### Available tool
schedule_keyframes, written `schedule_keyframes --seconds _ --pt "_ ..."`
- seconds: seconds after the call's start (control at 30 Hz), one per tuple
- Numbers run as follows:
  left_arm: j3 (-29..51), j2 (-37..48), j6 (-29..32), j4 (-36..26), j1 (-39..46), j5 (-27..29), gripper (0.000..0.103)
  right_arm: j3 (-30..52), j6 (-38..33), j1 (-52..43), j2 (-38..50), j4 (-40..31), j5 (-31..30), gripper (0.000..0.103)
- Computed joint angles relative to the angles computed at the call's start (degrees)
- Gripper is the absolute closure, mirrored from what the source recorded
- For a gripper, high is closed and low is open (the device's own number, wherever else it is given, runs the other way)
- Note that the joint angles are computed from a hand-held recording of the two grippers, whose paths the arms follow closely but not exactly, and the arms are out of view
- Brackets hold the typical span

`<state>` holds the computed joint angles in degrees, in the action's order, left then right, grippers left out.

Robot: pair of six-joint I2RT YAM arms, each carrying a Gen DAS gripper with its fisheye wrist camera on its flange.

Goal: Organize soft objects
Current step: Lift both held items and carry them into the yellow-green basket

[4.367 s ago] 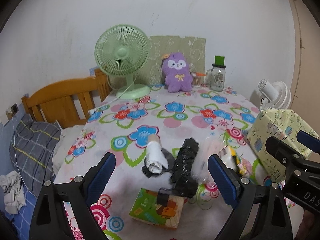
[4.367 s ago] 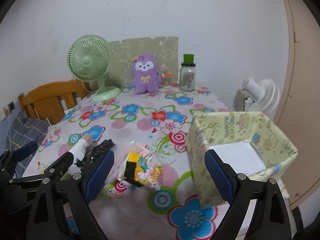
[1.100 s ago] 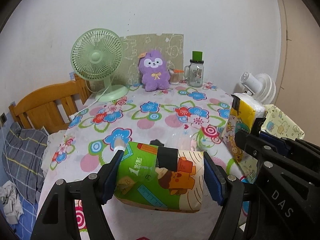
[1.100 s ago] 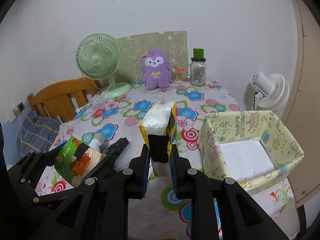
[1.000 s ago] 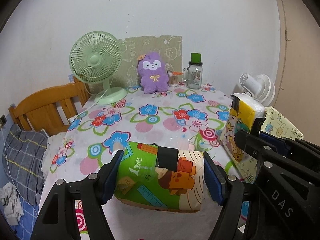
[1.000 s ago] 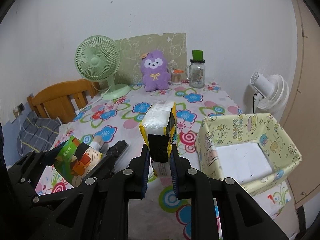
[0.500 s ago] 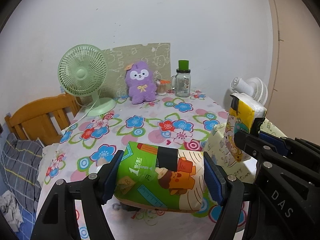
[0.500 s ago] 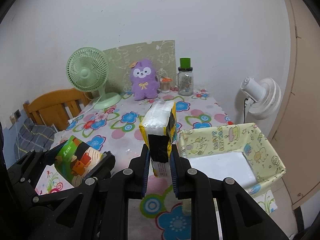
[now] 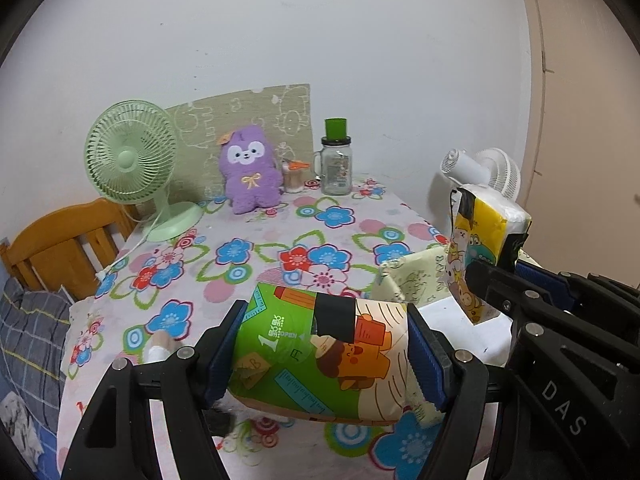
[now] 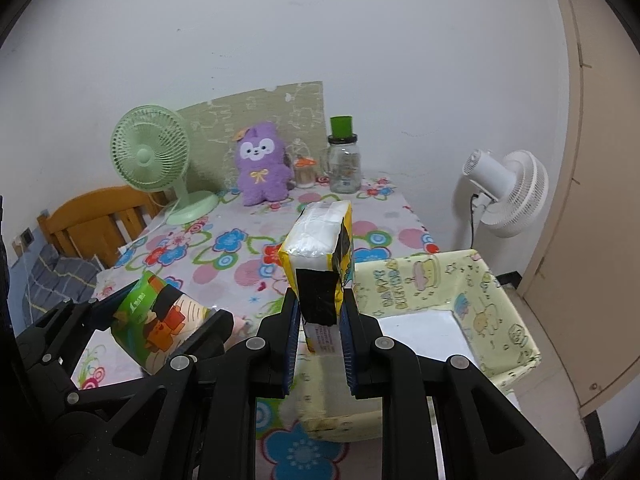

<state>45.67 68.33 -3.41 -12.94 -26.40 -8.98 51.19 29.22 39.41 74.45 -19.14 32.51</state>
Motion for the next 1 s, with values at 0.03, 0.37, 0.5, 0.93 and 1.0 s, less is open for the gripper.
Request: schedule_keyframes --seconds 0.03,0.37,0.5,0.93,1.0 --pt "0.4 0.6 -0.1 0.1 -0.6 -0.3 0.027 -0.3 -0.2 -0.6 -0.4 0.1 -0.3 0.081" --pt "4.0 6.8 -0.8 1.9 -5.8 -2.3 0.027 -3.4 -2.5 -6.8 -3.9 0.3 -2.7 0.081" --pt "5.8 9.9 -0.9 2.7 -7.3 -2.1 0.027 -4.0 -3.3 -9.3 -4.5 0.2 -3.5 0.081" --pt "11.3 19.1 0.4 4.7 -9.4 -0.4 0.027 -4.9 -6.0 -17.3 -2.4 1.9 -7.4 0.081" --pt "12.3 20.7 0.5 4.8 -9.5 0.0 0.027 -4.8 -6.1 -18.1 -1.7 2.1 -7.8 0.081"
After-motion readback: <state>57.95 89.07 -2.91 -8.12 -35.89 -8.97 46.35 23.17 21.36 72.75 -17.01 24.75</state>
